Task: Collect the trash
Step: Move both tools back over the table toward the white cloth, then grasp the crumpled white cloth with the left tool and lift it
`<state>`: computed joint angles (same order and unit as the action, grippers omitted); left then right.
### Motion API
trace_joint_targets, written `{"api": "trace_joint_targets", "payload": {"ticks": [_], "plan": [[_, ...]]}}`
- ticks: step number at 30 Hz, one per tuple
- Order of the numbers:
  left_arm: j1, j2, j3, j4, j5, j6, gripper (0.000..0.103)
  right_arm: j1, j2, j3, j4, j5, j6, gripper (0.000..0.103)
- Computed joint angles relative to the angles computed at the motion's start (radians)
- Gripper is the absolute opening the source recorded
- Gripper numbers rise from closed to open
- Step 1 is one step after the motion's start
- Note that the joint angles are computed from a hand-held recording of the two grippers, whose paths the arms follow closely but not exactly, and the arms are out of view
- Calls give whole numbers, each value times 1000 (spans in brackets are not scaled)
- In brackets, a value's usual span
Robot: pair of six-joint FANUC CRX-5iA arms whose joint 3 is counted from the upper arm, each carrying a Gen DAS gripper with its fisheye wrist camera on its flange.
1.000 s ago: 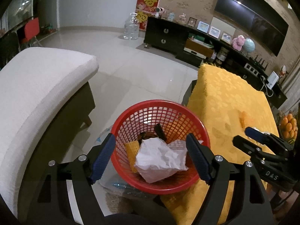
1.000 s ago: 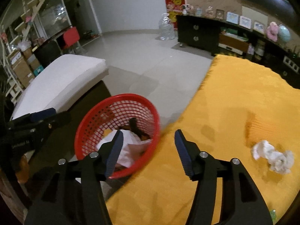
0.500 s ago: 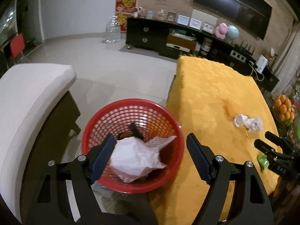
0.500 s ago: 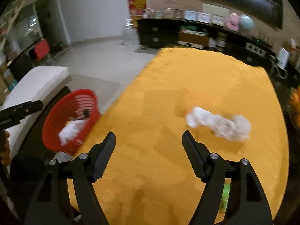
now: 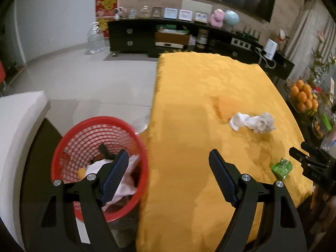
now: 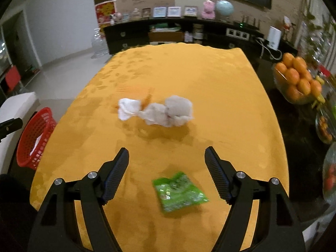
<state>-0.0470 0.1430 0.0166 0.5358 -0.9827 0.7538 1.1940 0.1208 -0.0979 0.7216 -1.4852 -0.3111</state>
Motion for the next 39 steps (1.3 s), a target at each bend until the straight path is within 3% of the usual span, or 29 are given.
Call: {"api": "trace_joint_targets", "payload": {"ticks": [13, 23, 39], "plan": [[-138, 76, 85, -34, -23, 27, 76, 1, -50, -77, -6, 11, -79, 72], [-243, 196, 218, -73, -62, 86, 76, -1, -99, -146, -25, 21, -133, 72], [-317, 361, 389, -160, -131, 189, 73, 7, -105, -173, -50, 53, -149, 73]]}}
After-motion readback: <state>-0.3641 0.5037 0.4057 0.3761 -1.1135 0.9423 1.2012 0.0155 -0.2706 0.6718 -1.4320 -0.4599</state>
